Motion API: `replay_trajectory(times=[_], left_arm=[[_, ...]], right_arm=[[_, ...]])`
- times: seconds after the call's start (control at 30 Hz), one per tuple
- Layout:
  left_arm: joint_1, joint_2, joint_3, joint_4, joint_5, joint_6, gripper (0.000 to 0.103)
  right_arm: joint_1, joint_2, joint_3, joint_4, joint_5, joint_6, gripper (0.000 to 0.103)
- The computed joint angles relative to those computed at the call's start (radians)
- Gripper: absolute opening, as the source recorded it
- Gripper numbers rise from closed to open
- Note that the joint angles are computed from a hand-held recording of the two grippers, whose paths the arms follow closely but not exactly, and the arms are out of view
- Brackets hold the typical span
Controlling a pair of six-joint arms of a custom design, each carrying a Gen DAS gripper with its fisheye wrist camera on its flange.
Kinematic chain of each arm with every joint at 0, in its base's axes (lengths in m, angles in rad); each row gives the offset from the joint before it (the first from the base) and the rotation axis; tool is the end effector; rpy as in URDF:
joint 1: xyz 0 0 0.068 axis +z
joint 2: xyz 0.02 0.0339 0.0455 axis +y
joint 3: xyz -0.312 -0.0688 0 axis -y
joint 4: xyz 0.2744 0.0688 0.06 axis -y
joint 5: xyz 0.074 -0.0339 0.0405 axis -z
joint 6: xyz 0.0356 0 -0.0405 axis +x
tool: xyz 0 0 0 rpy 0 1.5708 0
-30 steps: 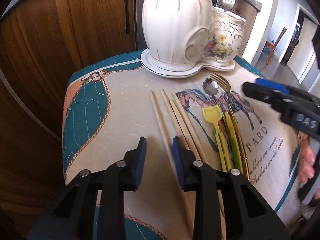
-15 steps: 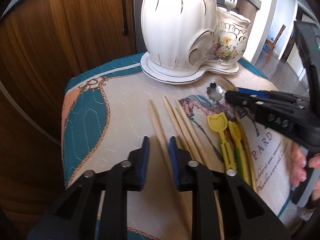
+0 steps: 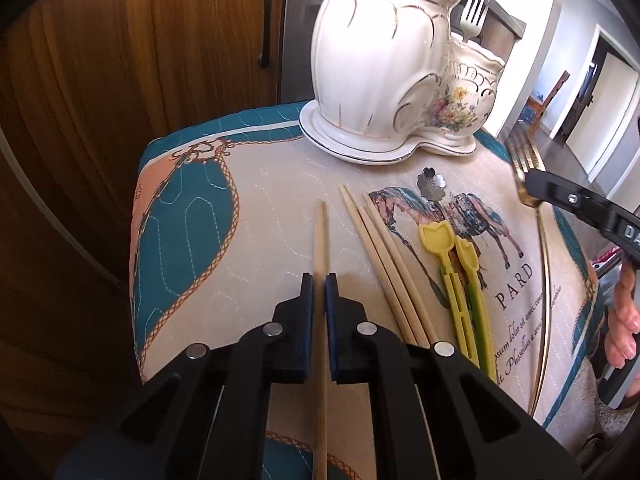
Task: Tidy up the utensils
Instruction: 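Grasp another wooden chopstick with the left tool while the right tool grasps a gold fork, then lift chopstick and gold fork over the holder and release both into its pots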
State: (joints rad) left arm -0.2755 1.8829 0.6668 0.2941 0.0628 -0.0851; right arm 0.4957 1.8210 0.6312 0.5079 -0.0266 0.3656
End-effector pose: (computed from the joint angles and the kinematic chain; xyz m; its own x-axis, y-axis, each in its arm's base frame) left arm 0.3204 -0.0929 0.0867 -0.7902 0.1352 -0.5978 0.2417 0.9651 -0.1012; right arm 0.2987 0.1626 0.1143 -0.6943 0.0309 -0.7191 -0.2628 0.9192 0.2932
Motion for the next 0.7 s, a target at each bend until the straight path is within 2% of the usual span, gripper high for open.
replay_trajectory(times=[0.2, 0.4, 0.53, 0.63, 0.7], left_arm=[[0.004, -0.084, -0.07, 0.084, 0.022, -0.003, 0.006], [0.002, -0.218, -0.151, 0.189, 0.039, -0.01, 0.006], [0.004, -0.301, -0.185, 0.242, 0.045, -0.013, 0.006], [0.01, -0.356, -0.175, 0.26, 0.036, -0.016, 0.006], [0.027, -0.363, -0.132, 0.244, 0.071, -0.032, 0.006]], right_arm=[[-0.005, -0.11, -0.099, 0.088, -0.007, -0.016, 0.008], [0.03, -0.226, -0.162, 0.145, 0.062, -0.051, 0.004], [0.056, -0.275, -0.172, 0.171, 0.148, -0.099, 0.004], [0.044, -0.288, -0.144, 0.172, 0.15, -0.122, 0.004], [0.019, -0.292, -0.107, 0.15, 0.122, -0.121, 0.004]])
